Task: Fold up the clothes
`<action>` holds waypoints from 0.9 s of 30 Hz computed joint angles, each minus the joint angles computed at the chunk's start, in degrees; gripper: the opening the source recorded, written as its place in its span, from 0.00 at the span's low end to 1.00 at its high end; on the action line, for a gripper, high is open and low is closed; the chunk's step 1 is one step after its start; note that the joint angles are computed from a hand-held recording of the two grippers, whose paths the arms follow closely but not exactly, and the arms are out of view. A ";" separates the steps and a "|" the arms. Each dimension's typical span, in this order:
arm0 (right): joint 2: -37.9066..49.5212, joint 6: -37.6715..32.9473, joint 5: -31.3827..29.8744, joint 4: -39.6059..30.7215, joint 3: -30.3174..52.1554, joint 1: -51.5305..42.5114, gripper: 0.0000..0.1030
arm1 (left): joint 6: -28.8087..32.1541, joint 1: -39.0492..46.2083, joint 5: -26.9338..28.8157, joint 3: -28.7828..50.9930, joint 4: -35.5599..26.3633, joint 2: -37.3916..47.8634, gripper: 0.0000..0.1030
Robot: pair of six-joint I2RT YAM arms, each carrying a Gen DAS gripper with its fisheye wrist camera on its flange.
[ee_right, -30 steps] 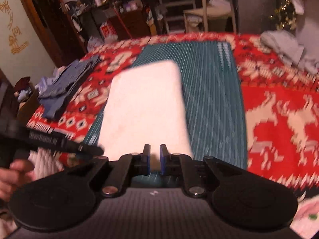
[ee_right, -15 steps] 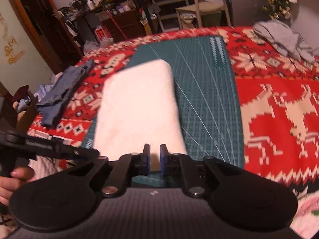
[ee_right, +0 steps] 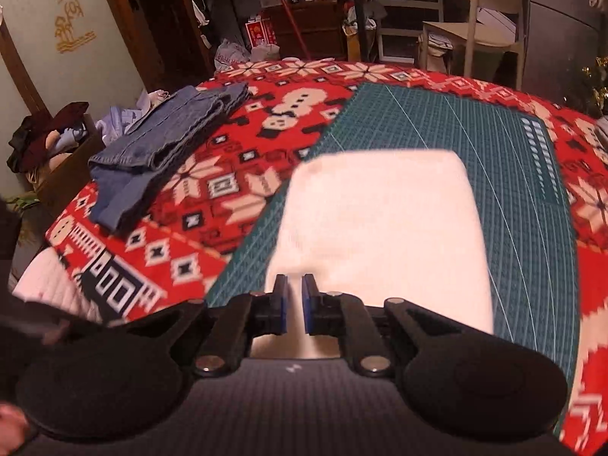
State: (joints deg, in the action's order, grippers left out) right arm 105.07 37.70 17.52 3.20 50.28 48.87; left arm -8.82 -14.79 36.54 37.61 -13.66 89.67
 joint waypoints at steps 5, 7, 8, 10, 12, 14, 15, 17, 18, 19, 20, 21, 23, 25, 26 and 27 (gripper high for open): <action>3.18 -2.64 -1.23 -0.16 4.29 -2.87 0.04 | 0.73 0.33 0.69 -0.05 0.27 0.29 0.29; 4.70 -3.42 -1.88 -0.36 6.26 -3.93 0.04 | 1.02 0.28 0.66 -0.21 0.48 0.20 0.29; 5.63 -3.71 -2.11 -0.56 7.43 -4.41 0.04 | 1.07 0.34 0.81 -0.23 0.54 0.29 0.29; 7.58 -4.34 -2.43 -1.21 9.96 -5.25 0.04 | 1.12 0.62 1.26 -0.20 0.56 0.54 0.29; 8.83 -5.09 -2.49 -1.52 11.87 -6.10 0.04 | 1.13 0.77 1.54 -0.13 0.46 0.61 0.29; 9.46 -4.96 -3.39 -1.89 13.24 -7.25 0.04 | 1.25 0.84 1.63 -0.07 0.35 0.56 0.29; 9.57 -4.71 -3.84 -1.71 13.48 -7.67 0.04 | 1.31 0.87 1.68 -0.04 0.29 0.53 0.29; 10.32 -4.68 -4.48 -2.03 14.64 -8.34 0.03 | 1.18 0.85 1.74 -0.02 0.41 0.54 0.29; 10.83 -4.72 -4.70 -2.30 15.32 -8.58 0.03 | 1.06 0.88 1.81 0.06 0.43 0.65 0.29; 11.26 -4.90 -4.65 -2.39 15.76 -8.63 0.03 | 0.97 0.88 1.86 0.14 0.39 0.70 0.29; 11.60 -4.96 -4.60 -2.52 16.18 -8.60 0.03 | 0.90 0.88 1.90 0.21 0.33 0.71 0.29; 11.90 -5.00 -4.54 -2.65 16.55 -8.57 0.04 | 0.82 0.88 1.94 0.28 0.26 0.72 0.29; 11.33 -4.70 -4.55 -2.80 16.22 -8.42 0.04 | 0.79 0.80 1.93 0.29 0.10 0.57 0.29; 9.73 -4.48 -4.41 -2.22 14.72 -8.14 0.04 | 0.86 0.85 1.96 0.28 -0.08 0.48 0.29; 8.26 -4.46 -3.96 -1.54 13.25 -7.86 0.05 | 1.00 1.00 2.03 0.28 -0.17 0.52 0.29; 6.79 -4.43 -3.46 -0.95 11.81 -7.57 0.05 | 1.08 1.09 2.06 0.22 -0.24 0.46 0.30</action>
